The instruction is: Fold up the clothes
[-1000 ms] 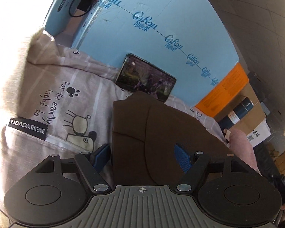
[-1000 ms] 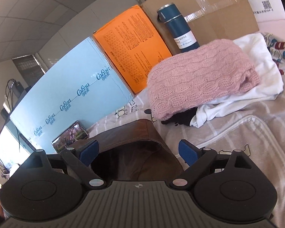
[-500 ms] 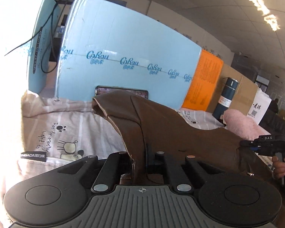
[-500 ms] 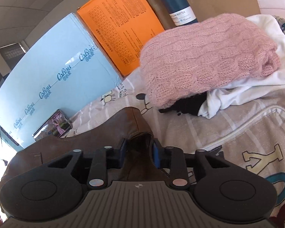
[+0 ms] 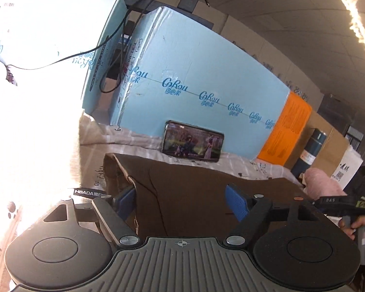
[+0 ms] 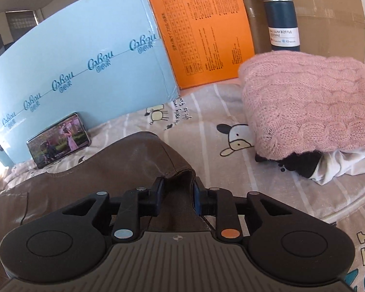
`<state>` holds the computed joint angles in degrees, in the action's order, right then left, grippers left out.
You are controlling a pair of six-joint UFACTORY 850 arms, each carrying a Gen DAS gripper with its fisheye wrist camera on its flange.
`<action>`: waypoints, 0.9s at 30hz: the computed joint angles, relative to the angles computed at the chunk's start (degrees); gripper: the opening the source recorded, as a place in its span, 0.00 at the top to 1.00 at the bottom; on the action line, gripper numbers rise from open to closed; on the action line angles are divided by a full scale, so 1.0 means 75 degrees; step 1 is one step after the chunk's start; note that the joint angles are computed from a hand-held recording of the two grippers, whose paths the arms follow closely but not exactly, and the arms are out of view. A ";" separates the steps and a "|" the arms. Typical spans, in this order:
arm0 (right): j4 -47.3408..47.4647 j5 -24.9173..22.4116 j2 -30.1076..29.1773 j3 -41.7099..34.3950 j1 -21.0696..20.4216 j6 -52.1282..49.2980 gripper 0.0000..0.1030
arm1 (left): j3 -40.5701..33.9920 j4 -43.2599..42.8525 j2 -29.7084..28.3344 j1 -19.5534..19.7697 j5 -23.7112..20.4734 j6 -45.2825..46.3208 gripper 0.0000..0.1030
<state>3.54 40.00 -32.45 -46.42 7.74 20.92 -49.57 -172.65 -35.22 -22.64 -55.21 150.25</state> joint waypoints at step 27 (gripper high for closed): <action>-0.1009 0.0824 0.0460 0.0364 -0.0149 0.1311 0.36 | -0.1316 0.1729 -0.0880 0.1052 0.0318 -0.2477 0.26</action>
